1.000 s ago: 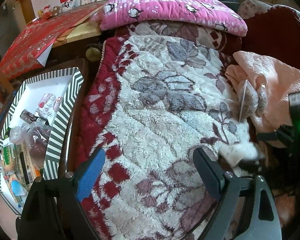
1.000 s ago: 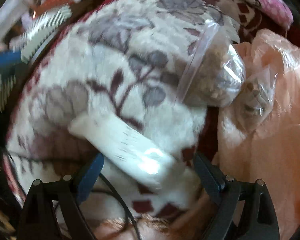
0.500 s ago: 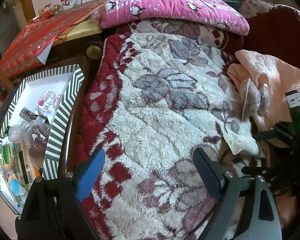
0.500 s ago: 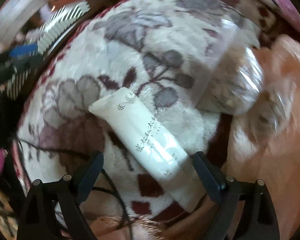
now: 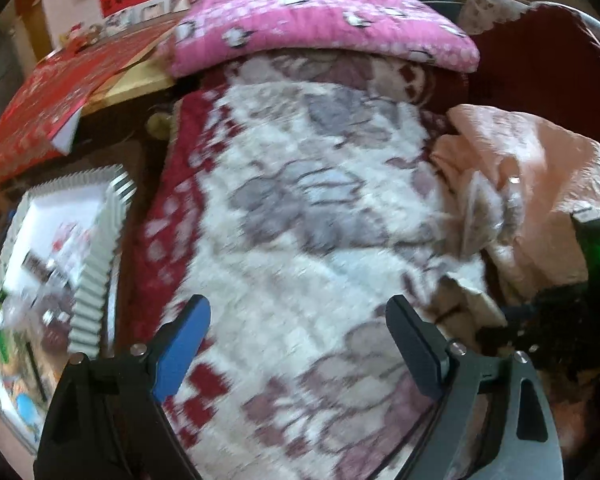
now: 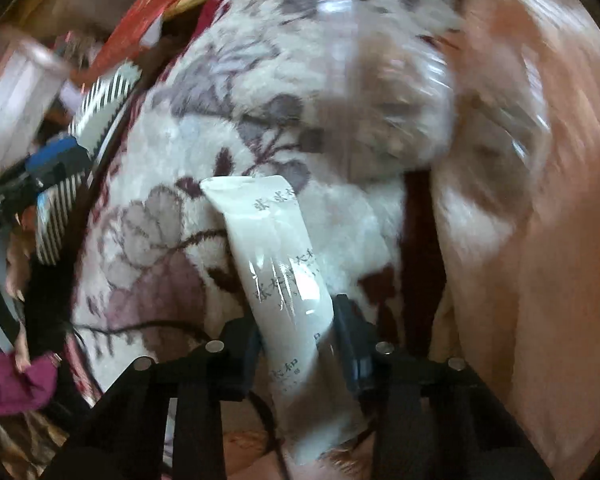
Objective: Organize snacks
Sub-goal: 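Grasp the white paper sachet with the right tool while the left tool grasps the clear nut bag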
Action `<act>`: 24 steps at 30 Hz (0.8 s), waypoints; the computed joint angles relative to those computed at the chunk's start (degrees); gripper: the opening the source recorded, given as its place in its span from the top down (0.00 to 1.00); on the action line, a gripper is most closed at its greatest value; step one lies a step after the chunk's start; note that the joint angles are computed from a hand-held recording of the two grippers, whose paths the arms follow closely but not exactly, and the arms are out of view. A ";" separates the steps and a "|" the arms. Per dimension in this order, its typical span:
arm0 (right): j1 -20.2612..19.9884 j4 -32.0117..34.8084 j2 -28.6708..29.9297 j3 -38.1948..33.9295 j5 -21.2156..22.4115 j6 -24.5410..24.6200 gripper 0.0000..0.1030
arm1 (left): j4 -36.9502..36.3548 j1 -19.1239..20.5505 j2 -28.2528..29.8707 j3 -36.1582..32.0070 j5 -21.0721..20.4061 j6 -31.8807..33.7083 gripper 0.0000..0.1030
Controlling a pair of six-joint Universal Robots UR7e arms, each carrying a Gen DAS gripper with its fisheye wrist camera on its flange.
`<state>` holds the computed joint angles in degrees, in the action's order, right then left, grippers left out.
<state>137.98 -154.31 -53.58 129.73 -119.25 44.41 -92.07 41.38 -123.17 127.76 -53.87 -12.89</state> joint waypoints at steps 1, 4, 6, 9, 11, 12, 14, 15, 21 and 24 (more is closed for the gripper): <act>0.94 -0.36 -0.14 0.78 -0.59 2.14 0.65 | -1.09 -0.31 0.66 0.27 -0.79 0.47 0.14; 1.41 0.41 -0.23 1.29 -1.60 5.10 0.65 | -5.76 -1.74 3.17 1.56 -3.13 2.51 0.14; 1.39 0.81 -0.14 0.74 -2.09 6.56 0.61 | -9.55 -2.37 5.77 2.28 -4.95 3.86 0.14; 1.85 0.50 0.18 1.03 -3.09 8.15 0.60 | -15.71 -2.69 10.28 3.51 -8.24 7.07 0.14; 1.74 -2.30 0.20 2.10 -3.08 8.92 0.57 | -19.42 -2.22 13.42 4.13 -10.89 9.82 0.14; 1.81 -3.44 0.27 2.57 -3.09 9.07 0.57 | -21.58 -1.66 15.52 4.52 -13.03 11.76 0.14; 1.33 -5.94 -0.07 3.63 -2.64 8.87 0.56 | -22.99 -0.89 18.94 4.66 -15.71 14.18 0.14; 0.98 -7.99 -0.25 4.45 -2.10 8.77 0.53 | -23.48 -0.82 20.12 4.88 -16.13 14.95 0.14; 0.72 -12.51 -0.65 6.59 -1.33 8.89 0.45 | -30.66 -0.23 24.75 6.97 -17.99 16.85 0.31; 1.58 -8.31 -0.41 5.17 -2.57 9.27 0.51 | -30.61 2.03 26.28 5.88 -20.58 15.59 0.69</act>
<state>139.56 -162.62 -53.99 134.90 -121.82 53.68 -122.68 43.42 -96.89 133.64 -74.45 2.70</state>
